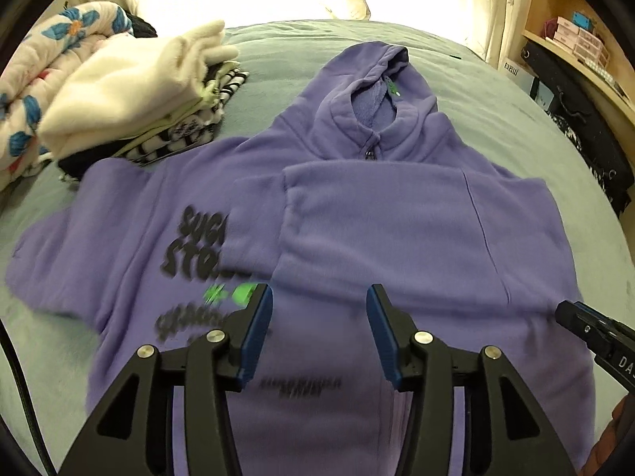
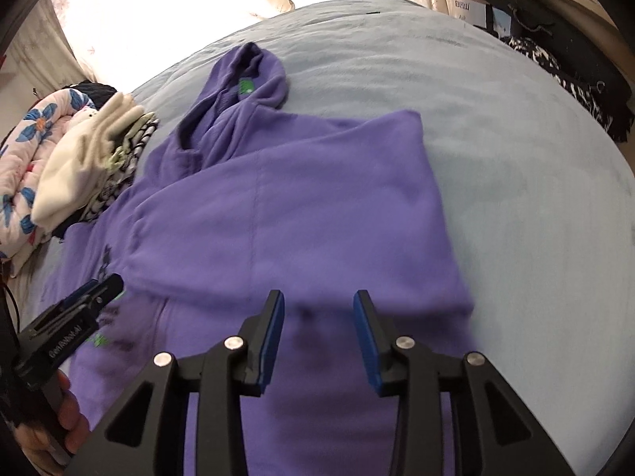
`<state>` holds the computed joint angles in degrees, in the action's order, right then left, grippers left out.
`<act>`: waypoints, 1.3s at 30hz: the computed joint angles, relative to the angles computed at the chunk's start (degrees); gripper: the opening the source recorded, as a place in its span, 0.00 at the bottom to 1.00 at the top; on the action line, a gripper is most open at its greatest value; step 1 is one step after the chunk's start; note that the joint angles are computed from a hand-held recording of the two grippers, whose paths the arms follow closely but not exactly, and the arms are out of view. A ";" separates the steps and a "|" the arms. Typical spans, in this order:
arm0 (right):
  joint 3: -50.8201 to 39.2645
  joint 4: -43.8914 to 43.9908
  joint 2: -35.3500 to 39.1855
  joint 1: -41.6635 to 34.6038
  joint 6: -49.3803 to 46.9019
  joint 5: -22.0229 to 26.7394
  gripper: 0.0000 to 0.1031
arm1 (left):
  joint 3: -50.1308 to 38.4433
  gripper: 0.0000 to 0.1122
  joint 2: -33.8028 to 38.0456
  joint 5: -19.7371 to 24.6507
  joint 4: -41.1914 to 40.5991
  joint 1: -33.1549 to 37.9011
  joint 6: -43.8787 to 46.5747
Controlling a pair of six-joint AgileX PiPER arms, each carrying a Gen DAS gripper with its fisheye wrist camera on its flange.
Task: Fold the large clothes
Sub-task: 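Release the cuff and lift both tools off the hoodie, then grasp the other sleeve cuff with the left tool and fold it across the body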
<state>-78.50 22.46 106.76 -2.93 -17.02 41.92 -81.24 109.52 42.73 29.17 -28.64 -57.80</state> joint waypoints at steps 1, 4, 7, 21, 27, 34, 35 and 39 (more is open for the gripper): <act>1.91 1.36 -1.44 -0.11 -0.85 0.03 0.35 | 1.33 0.43 -1.08 0.26 0.64 -0.72 -1.14; 6.38 3.65 -4.99 0.13 -2.05 0.55 0.35 | 7.35 0.43 -6.21 -0.73 1.11 -2.37 -4.23; 9.72 2.48 -8.44 1.84 -0.61 0.59 0.35 | 13.97 0.43 -11.87 -2.97 2.07 -3.98 -6.37; 11.50 -16.07 -17.07 22.61 22.13 -2.61 0.35 | 33.71 0.65 -36.22 -4.77 15.64 -3.55 -13.84; 6.39 -23.73 -14.00 32.68 31.57 -1.82 0.35 | 39.16 0.70 -44.08 -6.18 13.52 4.53 -8.80; -2.04 -28.37 -6.37 41.28 37.78 0.32 0.35 | 43.78 0.63 -47.07 -16.13 -5.91 25.36 16.12; -3.21 -28.78 -5.24 42.12 38.27 0.49 0.35 | 44.21 0.59 -46.72 -17.40 -10.40 28.93 21.60; -7.83 -29.56 -0.65 44.95 39.63 1.02 0.35 | 45.82 0.56 -43.74 -21.73 -27.79 41.66 41.27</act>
